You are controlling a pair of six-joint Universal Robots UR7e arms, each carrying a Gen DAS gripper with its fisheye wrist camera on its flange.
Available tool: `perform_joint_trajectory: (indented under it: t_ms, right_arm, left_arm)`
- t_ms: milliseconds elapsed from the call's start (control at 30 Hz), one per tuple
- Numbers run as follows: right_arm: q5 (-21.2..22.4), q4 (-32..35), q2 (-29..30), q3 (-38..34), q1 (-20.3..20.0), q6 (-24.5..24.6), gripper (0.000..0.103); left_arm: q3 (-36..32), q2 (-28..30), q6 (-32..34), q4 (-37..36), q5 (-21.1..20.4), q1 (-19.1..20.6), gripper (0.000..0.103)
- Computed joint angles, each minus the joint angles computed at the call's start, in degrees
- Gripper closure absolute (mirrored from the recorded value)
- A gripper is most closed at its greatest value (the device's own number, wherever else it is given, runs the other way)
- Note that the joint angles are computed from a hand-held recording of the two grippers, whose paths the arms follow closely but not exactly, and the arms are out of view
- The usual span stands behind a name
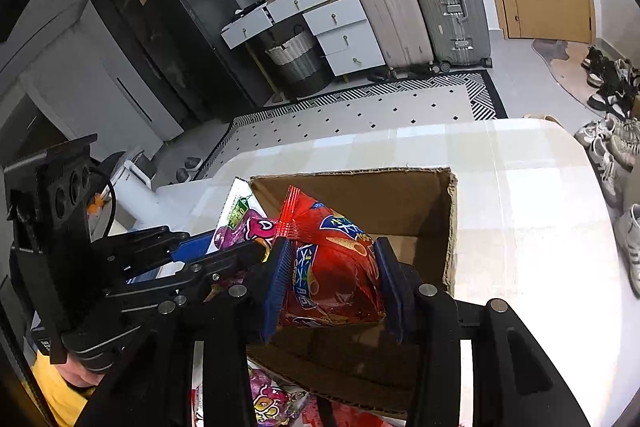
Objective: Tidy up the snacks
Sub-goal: 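Lower both bags into the cardboard box and open both grippers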
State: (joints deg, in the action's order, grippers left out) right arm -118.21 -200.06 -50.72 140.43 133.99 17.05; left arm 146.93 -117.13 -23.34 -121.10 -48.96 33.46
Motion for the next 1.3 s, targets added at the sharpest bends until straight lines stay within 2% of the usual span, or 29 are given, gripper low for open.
perform_joint_trajectory:
  t_ms: [133,200,600,700,833,1000,1300]
  right_arm:
    - [-0.1,0.0,0.4,0.1,0.0,-0.1,0.061]
    - [-0.4,0.2,0.7,-0.1,0.2,-0.1,0.061]
    - [-1.4,2.6,0.4,-0.5,0.0,1.5,0.06]
    - [-1.7,2.8,0.6,-0.6,0.1,1.4,0.06]
    - [-2.0,3.6,0.6,-0.7,0.1,1.5,0.06]
    - [-2.8,4.4,0.7,-0.9,0.5,1.4,0.059]
    - [-3.5,6.5,-0.8,-1.0,1.6,2.0,0.057]
  left_arm:
    - [0.5,1.9,0.6,-1.9,0.1,0.7,0.086]
    - [0.9,0.1,-1.2,1.5,0.4,-0.9,0.086]
    - [1.1,0.4,-3.9,5.2,1.6,-2.4,0.08]
    - [1.0,0.1,-4.7,6.4,2.4,-2.7,0.074]
    - [0.7,-0.6,-5.6,8.5,3.2,-3.6,0.056]
    - [0.2,-2.7,-7.5,11.9,3.3,-5.4,0.054]
    - [-1.3,-7.3,-14.1,22.4,3.4,-10.6,0.05]
